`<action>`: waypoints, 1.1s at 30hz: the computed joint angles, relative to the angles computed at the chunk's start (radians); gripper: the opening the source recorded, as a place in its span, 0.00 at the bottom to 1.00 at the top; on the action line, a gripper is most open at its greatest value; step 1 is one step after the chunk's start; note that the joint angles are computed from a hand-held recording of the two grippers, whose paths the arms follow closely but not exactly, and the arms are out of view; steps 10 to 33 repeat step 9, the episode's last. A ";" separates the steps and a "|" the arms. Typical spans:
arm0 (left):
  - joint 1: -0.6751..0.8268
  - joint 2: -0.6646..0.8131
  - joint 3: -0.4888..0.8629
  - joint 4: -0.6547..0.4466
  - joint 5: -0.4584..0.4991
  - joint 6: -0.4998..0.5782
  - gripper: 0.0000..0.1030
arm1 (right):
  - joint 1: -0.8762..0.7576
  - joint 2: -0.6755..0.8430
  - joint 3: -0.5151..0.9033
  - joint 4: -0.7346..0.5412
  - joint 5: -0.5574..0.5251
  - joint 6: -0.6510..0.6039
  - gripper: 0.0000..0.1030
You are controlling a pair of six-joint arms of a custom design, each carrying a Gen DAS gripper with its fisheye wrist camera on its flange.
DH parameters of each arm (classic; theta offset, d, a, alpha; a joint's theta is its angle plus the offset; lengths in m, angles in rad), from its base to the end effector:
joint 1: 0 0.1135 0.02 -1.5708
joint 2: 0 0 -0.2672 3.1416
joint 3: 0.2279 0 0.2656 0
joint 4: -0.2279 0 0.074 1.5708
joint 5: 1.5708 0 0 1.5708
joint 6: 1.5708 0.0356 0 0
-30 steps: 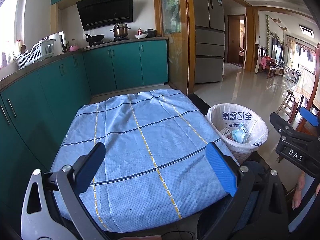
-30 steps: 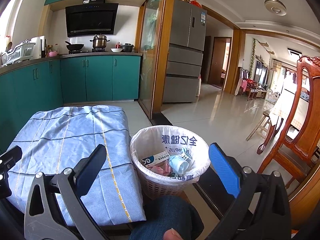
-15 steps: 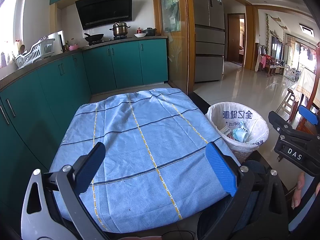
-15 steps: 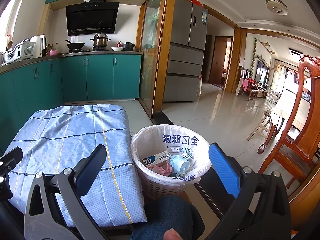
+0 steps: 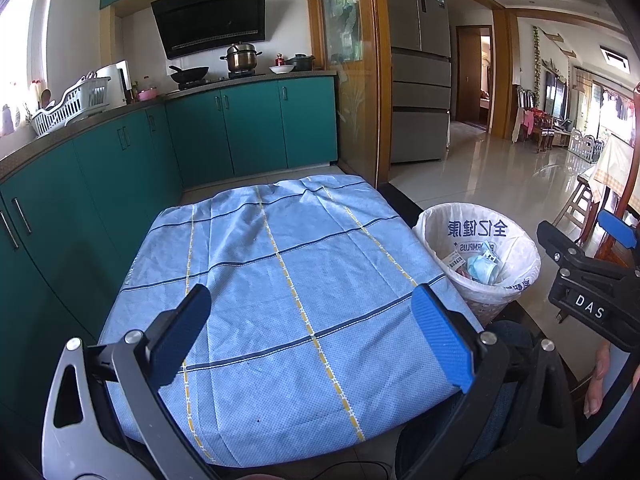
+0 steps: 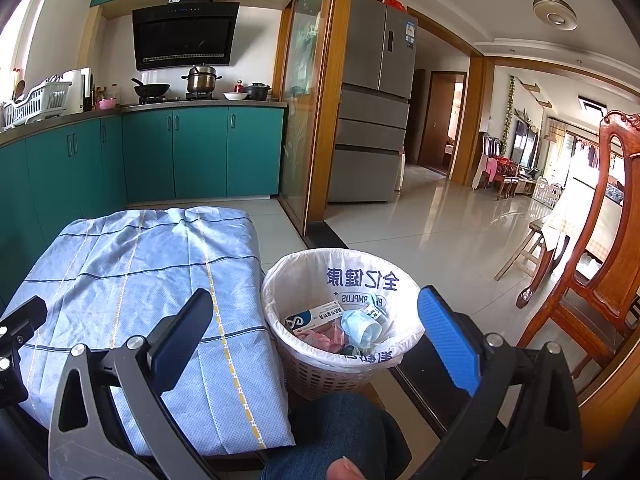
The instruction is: Collect trash
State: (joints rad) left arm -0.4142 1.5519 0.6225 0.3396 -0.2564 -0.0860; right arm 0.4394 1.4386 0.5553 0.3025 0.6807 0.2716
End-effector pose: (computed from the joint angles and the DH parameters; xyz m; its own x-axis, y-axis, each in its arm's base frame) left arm 0.2855 -0.1157 0.1489 -0.5241 0.1397 -0.8401 0.1519 0.9860 0.0691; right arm 0.2632 0.0990 0.1607 -0.4393 0.0239 -0.8980 0.2735 0.9558 -0.1084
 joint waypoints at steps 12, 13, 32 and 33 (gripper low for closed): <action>0.017 0.094 0.060 -0.007 -0.025 0.016 0.97 | -0.005 0.009 -0.005 0.035 -0.035 -0.016 0.97; 0.017 0.094 0.060 -0.007 -0.025 0.016 0.97 | -0.005 0.009 -0.005 0.035 -0.035 -0.016 0.97; 0.017 0.094 0.060 -0.007 -0.025 0.016 0.97 | -0.005 0.009 -0.005 0.035 -0.035 -0.016 0.97; 0.017 0.094 0.060 -0.007 -0.025 0.016 0.97 | -0.005 0.009 -0.005 0.035 -0.035 -0.016 0.97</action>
